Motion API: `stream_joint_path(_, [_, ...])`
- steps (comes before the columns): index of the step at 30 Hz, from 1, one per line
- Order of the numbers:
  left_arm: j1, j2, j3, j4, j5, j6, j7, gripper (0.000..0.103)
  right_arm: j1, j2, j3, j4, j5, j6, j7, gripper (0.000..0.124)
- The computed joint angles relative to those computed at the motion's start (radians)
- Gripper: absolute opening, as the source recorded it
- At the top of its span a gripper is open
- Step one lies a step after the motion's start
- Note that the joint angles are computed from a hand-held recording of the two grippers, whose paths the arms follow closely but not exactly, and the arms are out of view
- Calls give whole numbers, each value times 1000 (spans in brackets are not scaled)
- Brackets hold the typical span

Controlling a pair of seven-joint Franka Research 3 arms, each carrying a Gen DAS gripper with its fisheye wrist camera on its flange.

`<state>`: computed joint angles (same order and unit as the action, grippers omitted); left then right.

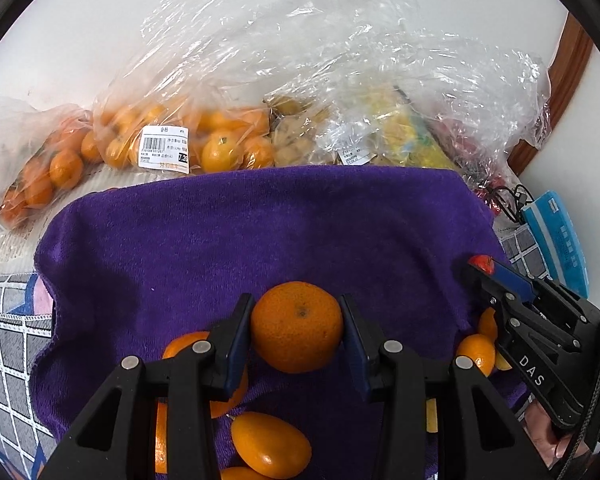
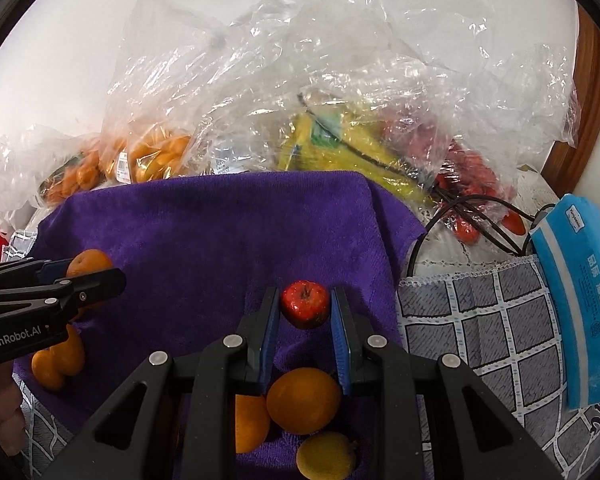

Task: Organize fruits
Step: 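Lower both held fruits onto the purple towel and open both tools, then raise both open tools away from the towel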

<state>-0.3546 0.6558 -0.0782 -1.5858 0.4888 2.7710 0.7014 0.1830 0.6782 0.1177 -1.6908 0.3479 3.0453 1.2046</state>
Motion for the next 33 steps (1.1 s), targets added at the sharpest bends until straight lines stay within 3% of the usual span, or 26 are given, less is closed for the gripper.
stream_joint_path(7, [-4,9,5,9,4,-1,2,41,6,5,-6,8,-4,-11,0,25])
stream_joint_path(14, [1,-3,2,-4,2,14,9,50,3,-6,-1,-2,-2,-3,-10,25])
stream_joint_path(27, [-35,-109,44,-118,89,20,-92,64,11,-133,1,-127,20,50,-2,50])
stream_joint_path(33, [-50,-207,52,-221,176,10,-201,66,63,-252,-53,-251,14,93,62,59])
